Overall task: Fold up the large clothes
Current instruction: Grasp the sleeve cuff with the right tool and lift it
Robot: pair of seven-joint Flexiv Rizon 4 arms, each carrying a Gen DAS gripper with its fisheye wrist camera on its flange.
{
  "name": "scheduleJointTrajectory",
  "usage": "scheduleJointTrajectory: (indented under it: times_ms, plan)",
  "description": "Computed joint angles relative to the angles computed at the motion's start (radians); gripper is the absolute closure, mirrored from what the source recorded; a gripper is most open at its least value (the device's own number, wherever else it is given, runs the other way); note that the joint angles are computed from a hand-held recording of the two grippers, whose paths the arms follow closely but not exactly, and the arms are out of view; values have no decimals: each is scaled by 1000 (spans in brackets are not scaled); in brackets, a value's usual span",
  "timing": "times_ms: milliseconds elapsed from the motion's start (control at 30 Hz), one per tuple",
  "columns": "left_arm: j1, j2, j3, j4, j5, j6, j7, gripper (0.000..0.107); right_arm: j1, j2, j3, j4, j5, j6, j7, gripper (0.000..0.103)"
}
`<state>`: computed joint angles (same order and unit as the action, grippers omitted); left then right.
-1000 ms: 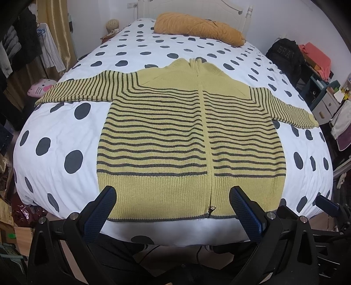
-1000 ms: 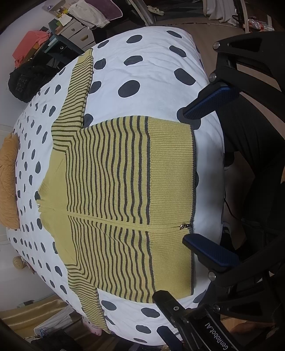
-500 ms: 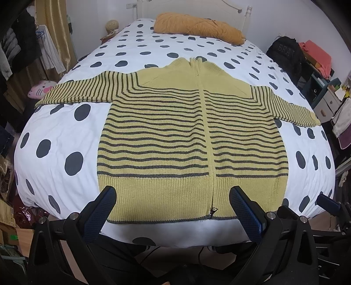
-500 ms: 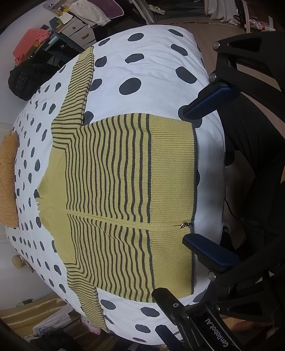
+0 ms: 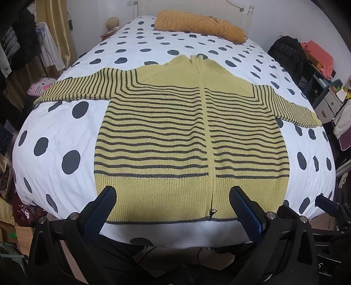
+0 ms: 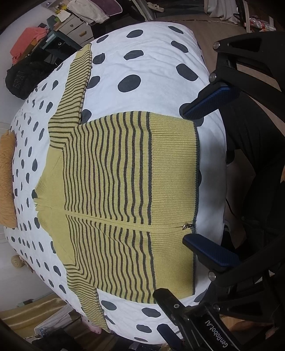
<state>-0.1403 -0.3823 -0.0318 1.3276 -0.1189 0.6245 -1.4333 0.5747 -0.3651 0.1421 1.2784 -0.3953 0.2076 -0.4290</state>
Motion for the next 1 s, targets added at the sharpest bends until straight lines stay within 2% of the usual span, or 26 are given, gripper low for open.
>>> scheduleJointTrajectory:
  times_ms: [167,500,633,700,767,800,933,967,1000]
  plan:
    - [-12,-14,4,-21,26,-9,-16,4,-32,36,1,68,13,95,19,0]
    - [-39,-73,-2,-91,46,-53,-31,4,-188,183,-14,358,12,434,88,0]
    - [-51,-109,-3,-128,53,-54,-40,4,-289,253,-31,514,56,634,131,0]
    - [-60,-134,0,-158,64,-66,-45,4,-346,287,-51,625,37,828,191,0]
    - [-64,-162,-2,-191,64,-88,-45,4,-399,301,-69,672,47,914,170,0]
    - [-64,-169,-5,-194,58,-84,-43,4,-426,310,-89,694,3,931,198,0]
    - [-69,-227,-18,-249,30,-110,-43,4,-565,335,-194,761,-358,948,482,0]
    - [-73,-238,-18,-261,27,-118,-47,4,-613,318,-202,767,-371,1027,498,1]
    - [-79,-254,-18,-280,24,-128,-56,4,-654,281,-218,772,-327,1172,485,4]
